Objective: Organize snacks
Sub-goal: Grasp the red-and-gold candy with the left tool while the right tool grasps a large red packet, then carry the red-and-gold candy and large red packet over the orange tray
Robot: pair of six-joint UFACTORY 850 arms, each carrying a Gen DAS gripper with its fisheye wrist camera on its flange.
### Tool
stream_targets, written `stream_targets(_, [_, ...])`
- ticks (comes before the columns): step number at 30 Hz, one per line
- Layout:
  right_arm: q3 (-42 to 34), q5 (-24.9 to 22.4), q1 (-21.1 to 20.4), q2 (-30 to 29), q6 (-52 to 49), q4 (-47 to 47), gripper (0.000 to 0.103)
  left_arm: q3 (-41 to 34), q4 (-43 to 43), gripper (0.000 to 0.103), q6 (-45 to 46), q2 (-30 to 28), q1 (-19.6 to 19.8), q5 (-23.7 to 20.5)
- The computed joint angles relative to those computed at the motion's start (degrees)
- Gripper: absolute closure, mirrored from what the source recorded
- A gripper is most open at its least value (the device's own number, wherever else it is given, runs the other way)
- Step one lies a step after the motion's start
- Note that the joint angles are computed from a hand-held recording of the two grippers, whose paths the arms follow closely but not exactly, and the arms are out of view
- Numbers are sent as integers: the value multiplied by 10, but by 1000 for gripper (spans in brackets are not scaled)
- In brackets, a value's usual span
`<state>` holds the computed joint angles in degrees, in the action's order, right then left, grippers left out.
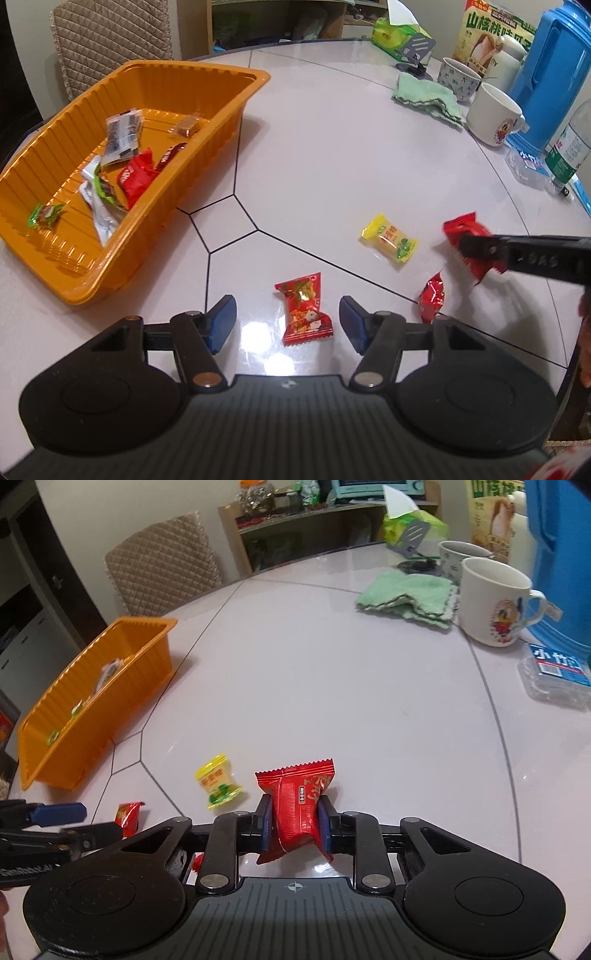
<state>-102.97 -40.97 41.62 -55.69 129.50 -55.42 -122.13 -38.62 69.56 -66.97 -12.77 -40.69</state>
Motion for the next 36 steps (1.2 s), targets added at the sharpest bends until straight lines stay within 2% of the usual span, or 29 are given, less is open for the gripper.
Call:
stream_targets(3, [17,-4,1,12,19,-5,78,-13,15,51,-14,-10,-5,0])
stream_targets(6, [34,-4,3,23,39,-13,78,-35,28,59,-33,-25,-7,-13])
stream_targets(14, [55,-8,9,36,55,-11,78,-37,34,72,-31,-28,-14,-12])
stream_targets(16, [58,-8,10,38,59,-12,78,-32,32,81,-25,-25,-15,-10])
stream_targets(24, [68,-9,13,46,68,-22,78,-25,24,84,-21,-21,-13,-12])
stream_targets(36, [76,-9,20,58,82,-50,78,37,-21,85,15,27,7,-20])
